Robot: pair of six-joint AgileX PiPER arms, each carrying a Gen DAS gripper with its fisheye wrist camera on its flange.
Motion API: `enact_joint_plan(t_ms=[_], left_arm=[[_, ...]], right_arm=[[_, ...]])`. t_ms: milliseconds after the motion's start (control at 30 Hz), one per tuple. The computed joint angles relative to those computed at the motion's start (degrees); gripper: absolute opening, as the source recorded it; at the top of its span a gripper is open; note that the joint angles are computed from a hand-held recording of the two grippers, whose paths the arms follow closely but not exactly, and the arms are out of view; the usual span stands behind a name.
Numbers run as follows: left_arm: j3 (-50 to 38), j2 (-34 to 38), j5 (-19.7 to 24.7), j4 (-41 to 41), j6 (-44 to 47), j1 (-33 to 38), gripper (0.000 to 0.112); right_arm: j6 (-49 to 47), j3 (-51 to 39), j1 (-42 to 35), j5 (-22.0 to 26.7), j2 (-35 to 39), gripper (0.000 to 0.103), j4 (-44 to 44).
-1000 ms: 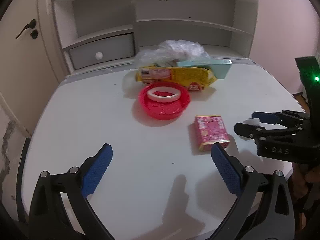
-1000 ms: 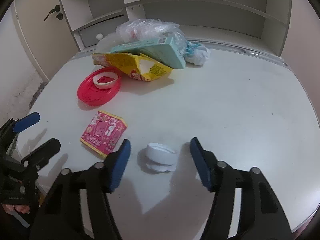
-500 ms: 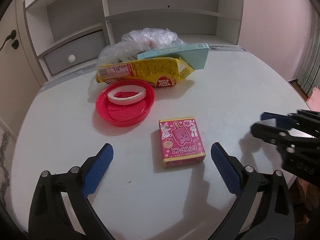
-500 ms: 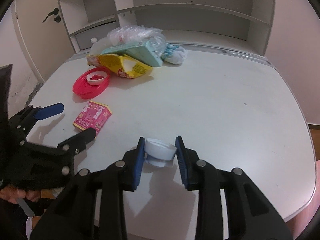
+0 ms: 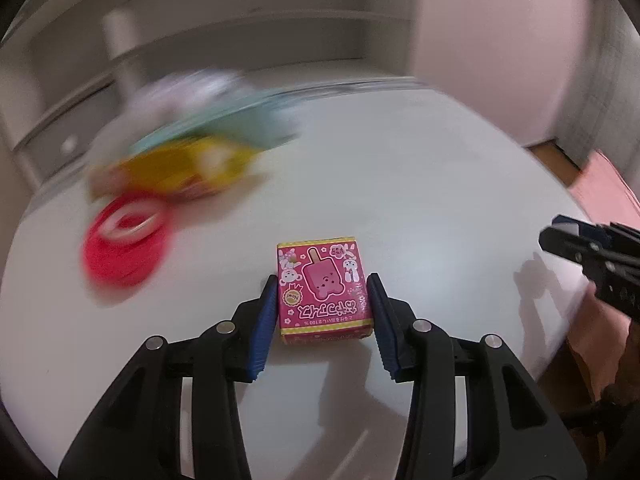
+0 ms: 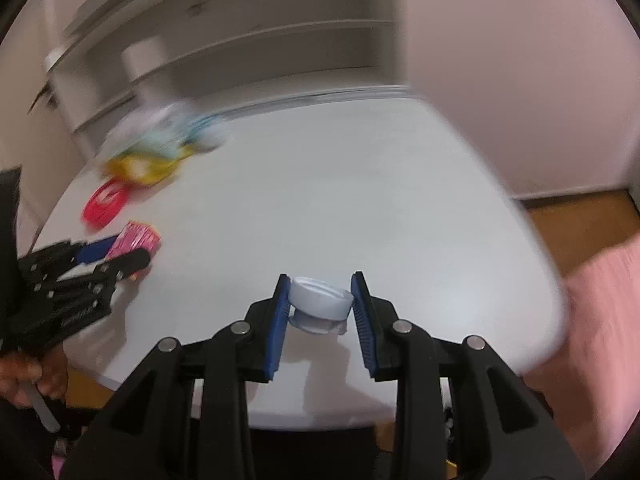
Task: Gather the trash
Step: 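Carry cap and pink box over the bin and open both grippers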
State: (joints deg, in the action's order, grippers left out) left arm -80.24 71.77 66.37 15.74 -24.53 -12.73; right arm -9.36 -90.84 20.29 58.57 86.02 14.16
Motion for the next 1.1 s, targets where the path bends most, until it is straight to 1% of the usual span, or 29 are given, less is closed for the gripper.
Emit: enact_joint_plan(t_ms=[67,133,267,333,433,467,500,533,567,600,667,700,767,800,867,933,967,1000,1033,1100], left_arm=[[-3.1,3.1,-0.1,1.1,-2.1,-5.5,0.043],[-7.6,7.7,-0.3,1.7,-4.1,-11.5,0.043],[-16.8,16.7,-0.9,1.6,-5.7,-20.4,0.043],[-22.8,22.1,-1.2,0.1,-5.6,-24.4,0.043],[-30.8,29.3,-1.6,-2.9,-4.9,-28.3,0.043],[-33.9,32.5,-1.8,-3.0,-4.8,-30.3,0.043],[-35.3,34.4,-3.2,-0.9,-5.0,-32.4,0.043],[-36.7,36.0,-3.4,0.9,-4.9,-34.0,0.043],[-40.1,39.5,-2.5,1.3,-3.6,-35.6,0.043],[-41.7,41.1,-1.8,0.4,-3.4,-35.7,0.043],[-45.0,44.7,-2.0,-3.0,-2.1,-36.3,0.043],[-46.7,46.5,-1.7,-3.0,-1.1,-36.9,0.043],[-50.6,50.7,-0.8,-4.6,0.3,-37.2,0.043],[-50.5,51.5,-1.2,-6.1,0.9,-36.7,0.043],[-54.5,55.8,0.3,-9.7,2.0,-35.8,0.043],[-55.6,58.9,0.0,-11.9,2.2,-35.2,0.043],[-54.7,59.3,-0.5,-12.5,2.3,-35.1,0.043],[-54.8,60.5,-0.5,-13.1,2.3,-35.0,0.043],[-56.4,62.0,0.5,-13.5,2.1,-35.0,0.043],[-55.5,62.9,0.1,-14.6,2.4,-34.5,0.043]], right_arm=[[-2.1,1.6,-6.7,-0.1,-1.4,0.031,1.8],[-4.2,3.4,-13.0,-0.2,-2.5,0.031,3.7],[-10.6,6.5,-28.8,0.5,-2.6,0.031,8.4],[-13.1,7.8,-35.1,0.6,-2.0,0.031,9.5],[-17.0,8.5,-44.9,1.6,0.8,0.031,11.2],[-18.0,8.5,-47.6,1.9,2.2,0.031,11.5],[-18.6,8.4,-49.4,2.0,3.3,0.031,11.5],[-18.9,8.2,-51.0,2.1,4.7,0.031,11.4],[-19.0,7.9,-52.6,2.1,6.7,0.031,11.0],[-18.5,7.7,-53.4,2.0,7.9,0.031,10.3],[-18.3,6.6,-55.3,2.8,10.8,0.031,10.0],[-18.6,6.4,-56.0,3.2,11.6,0.031,10.2],[-18.1,5.8,-55.9,3.7,14.1,0.031,9.6],[-17.8,5.9,-55.6,3.7,15.0,0.031,9.1],[-17.2,5.2,-54.8,4.5,17.7,0.031,7.9],[-17.0,4.8,-54.4,5.6,19.5,0.031,7.5],[-16.4,5.5,-53.8,5.6,19.5,0.031,7.2],[-16.1,5.4,-53.3,5.8,20.0,0.031,6.7],[-15.7,5.2,-52.8,6.0,20.5,0.031,6.5],[-15.7,5.1,-52.6,6.4,21.2,0.031,6.2]])
